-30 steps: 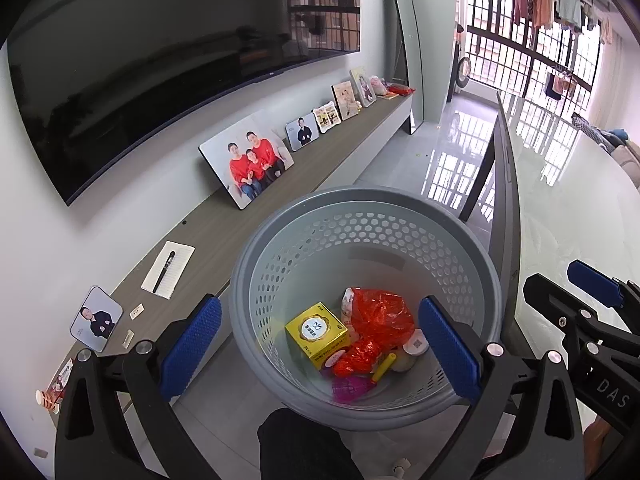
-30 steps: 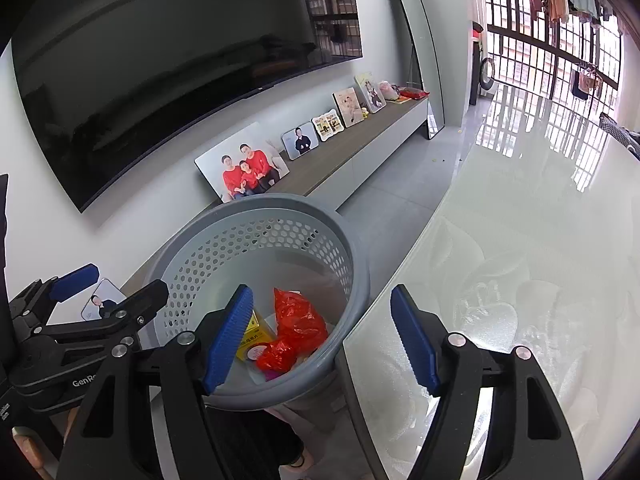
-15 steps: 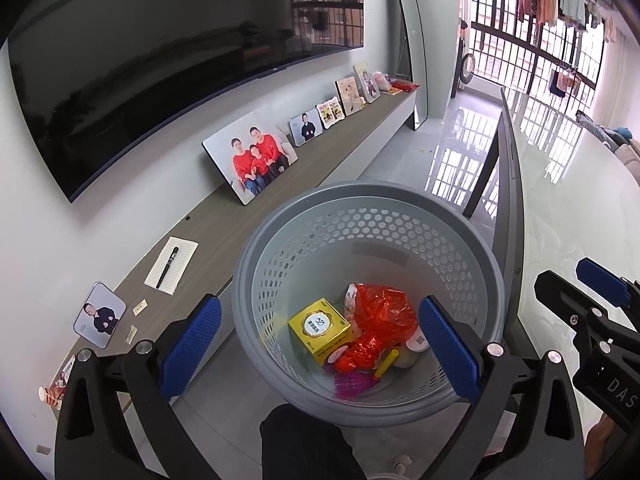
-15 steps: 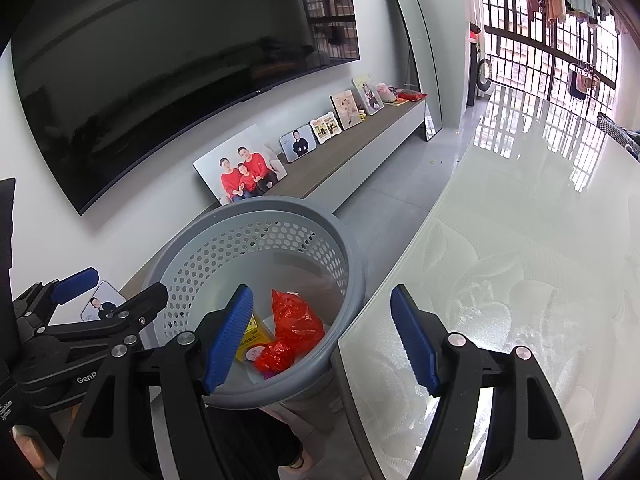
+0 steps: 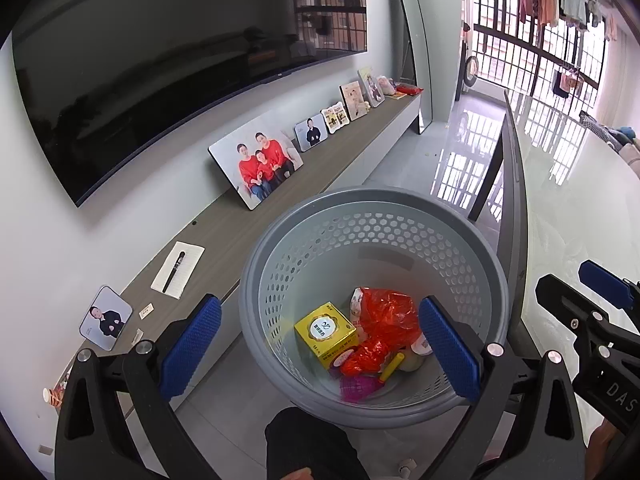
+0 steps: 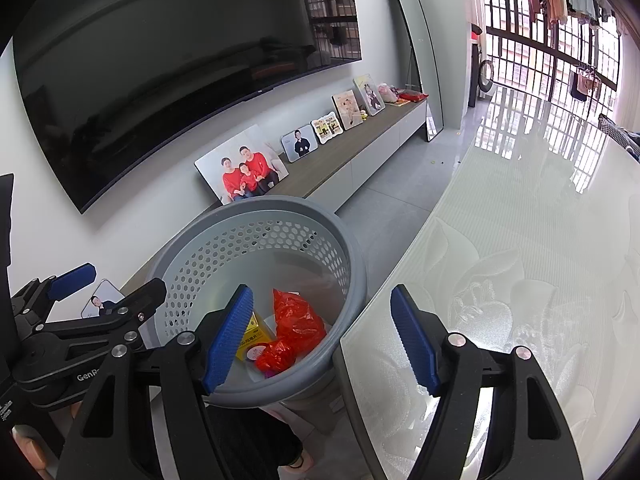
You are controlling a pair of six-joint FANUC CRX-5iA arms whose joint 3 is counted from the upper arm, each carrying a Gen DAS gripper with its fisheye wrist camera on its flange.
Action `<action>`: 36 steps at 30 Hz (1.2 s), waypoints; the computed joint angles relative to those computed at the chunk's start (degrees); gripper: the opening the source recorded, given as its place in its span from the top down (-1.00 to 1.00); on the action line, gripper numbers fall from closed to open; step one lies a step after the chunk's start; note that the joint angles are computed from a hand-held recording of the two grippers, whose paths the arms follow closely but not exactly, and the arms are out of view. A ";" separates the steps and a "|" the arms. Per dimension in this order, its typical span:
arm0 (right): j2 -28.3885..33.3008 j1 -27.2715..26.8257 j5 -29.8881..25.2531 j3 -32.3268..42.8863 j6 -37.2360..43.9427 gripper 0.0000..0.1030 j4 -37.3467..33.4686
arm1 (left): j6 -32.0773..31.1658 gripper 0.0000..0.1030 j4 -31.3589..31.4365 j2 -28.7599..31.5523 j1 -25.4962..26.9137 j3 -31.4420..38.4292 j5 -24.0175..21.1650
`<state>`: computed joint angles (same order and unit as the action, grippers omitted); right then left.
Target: Collect trash
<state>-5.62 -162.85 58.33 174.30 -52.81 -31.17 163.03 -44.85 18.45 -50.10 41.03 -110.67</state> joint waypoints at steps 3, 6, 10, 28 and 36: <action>-0.01 0.03 0.07 -0.03 -0.10 -0.33 0.04 | 0.03 -0.89 0.23 0.02 0.12 0.09 0.07; 0.04 0.05 0.00 0.02 -0.05 -0.33 0.00 | 0.02 -0.89 0.26 0.01 0.13 0.09 0.14; 0.06 0.12 -0.04 0.06 -0.01 -0.33 -0.03 | 0.09 -0.89 0.33 -0.02 0.20 0.05 0.12; 0.16 0.07 -0.06 0.22 0.17 -0.33 -0.17 | 0.30 -0.89 0.67 -0.02 0.49 -0.01 0.05; 0.18 -0.16 0.29 0.03 0.03 -0.33 -0.38 | 0.25 -0.89 0.61 -0.07 0.52 -0.02 -0.12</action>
<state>-5.44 -163.01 58.62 174.33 -52.78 -31.55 163.28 -44.24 18.38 -49.57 41.01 -110.78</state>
